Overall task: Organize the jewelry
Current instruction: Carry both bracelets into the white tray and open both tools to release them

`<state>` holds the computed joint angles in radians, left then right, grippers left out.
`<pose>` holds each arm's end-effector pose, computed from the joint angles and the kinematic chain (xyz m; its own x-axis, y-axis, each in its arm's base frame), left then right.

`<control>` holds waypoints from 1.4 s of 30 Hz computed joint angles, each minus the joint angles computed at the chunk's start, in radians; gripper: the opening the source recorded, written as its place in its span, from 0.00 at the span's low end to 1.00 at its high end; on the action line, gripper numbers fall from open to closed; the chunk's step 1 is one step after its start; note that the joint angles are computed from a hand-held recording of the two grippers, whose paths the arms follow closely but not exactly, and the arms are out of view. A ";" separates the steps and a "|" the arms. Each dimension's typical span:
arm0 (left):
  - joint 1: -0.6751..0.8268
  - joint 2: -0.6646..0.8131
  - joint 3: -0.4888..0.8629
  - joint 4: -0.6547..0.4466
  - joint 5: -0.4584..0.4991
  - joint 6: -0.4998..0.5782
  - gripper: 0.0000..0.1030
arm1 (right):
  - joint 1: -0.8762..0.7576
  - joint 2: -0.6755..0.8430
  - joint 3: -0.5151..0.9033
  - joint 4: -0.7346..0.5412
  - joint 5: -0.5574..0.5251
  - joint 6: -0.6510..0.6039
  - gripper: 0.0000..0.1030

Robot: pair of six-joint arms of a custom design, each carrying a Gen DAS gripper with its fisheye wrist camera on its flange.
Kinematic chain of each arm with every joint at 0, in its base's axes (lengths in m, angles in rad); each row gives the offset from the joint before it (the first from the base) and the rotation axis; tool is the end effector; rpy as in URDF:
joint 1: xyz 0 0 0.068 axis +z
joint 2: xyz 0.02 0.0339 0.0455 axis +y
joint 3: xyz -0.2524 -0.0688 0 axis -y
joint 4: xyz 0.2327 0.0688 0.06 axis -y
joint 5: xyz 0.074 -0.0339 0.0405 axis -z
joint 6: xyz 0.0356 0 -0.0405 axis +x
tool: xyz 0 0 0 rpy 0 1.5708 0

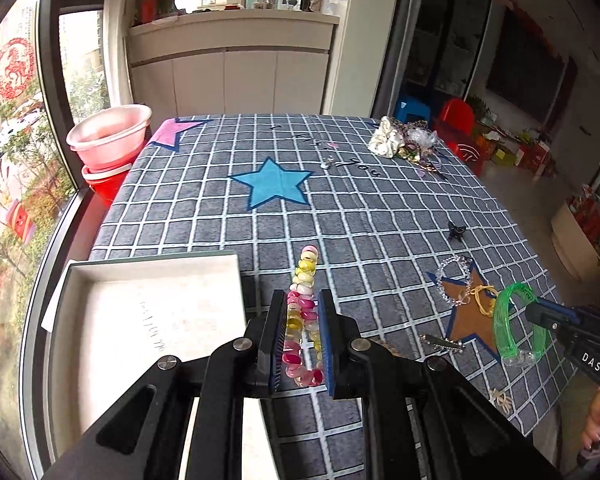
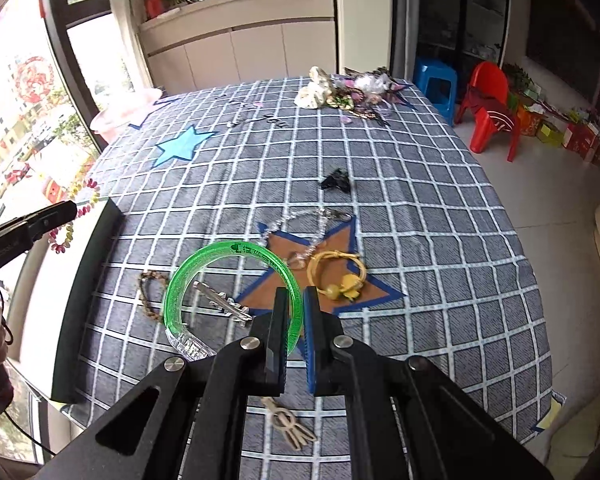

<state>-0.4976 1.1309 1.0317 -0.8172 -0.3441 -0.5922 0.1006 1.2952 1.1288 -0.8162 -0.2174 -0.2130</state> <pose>0.1951 -0.0923 0.2932 -0.7286 -0.2022 -0.6544 -0.1661 0.9791 -0.1177 0.2490 0.0329 0.2865 -0.7631 -0.2845 -0.5803 -0.3872 0.9202 0.0581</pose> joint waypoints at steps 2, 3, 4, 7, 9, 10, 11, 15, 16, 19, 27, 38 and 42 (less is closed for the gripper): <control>0.038 -0.053 -0.040 -0.019 0.002 0.002 0.23 | 0.084 0.018 0.030 0.001 0.023 0.034 0.07; 0.059 -0.077 -0.058 -0.029 0.004 0.003 0.23 | 0.128 0.030 0.046 0.003 0.037 0.050 0.07; 0.083 -0.105 -0.078 -0.039 0.009 0.006 0.23 | 0.174 0.043 0.062 0.005 0.053 0.066 0.07; 0.165 -0.172 -0.137 -0.052 0.026 0.029 0.23 | 0.306 0.097 0.111 0.020 0.099 0.106 0.07; 0.217 -0.198 -0.174 -0.052 0.030 0.050 0.23 | 0.386 0.141 0.147 0.028 0.117 0.130 0.07; 0.249 -0.213 -0.192 -0.053 0.037 0.062 0.23 | 0.423 0.167 0.168 0.034 0.123 0.140 0.07; 0.279 -0.223 -0.210 -0.049 0.047 0.075 0.23 | 0.458 0.193 0.188 0.040 0.128 0.149 0.07; 0.370 -0.237 -0.269 -0.030 0.062 0.116 0.23 | 0.580 0.316 0.280 0.061 0.150 0.173 0.07; 0.400 -0.241 -0.285 -0.022 0.081 0.129 0.23 | 0.605 0.351 0.306 0.065 0.154 0.176 0.07; 0.463 -0.239 -0.319 -0.003 0.105 0.158 0.23 | 0.664 0.455 0.382 0.072 0.168 0.184 0.07; 0.528 -0.166 -0.354 0.057 0.106 0.189 0.23 | 0.736 0.688 0.578 0.045 0.187 0.202 0.07; 0.491 -0.128 -0.357 0.051 0.039 0.156 0.66 | 0.743 0.846 0.701 -0.024 0.183 0.220 0.07; 0.457 -0.130 -0.352 0.040 0.000 0.148 0.66 | 0.743 0.853 0.702 -0.029 0.183 0.220 0.07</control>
<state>-0.0409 1.0008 0.6800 -0.7773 -0.3441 -0.4441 0.8432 2.1485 1.8309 -0.8453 -0.0347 0.0066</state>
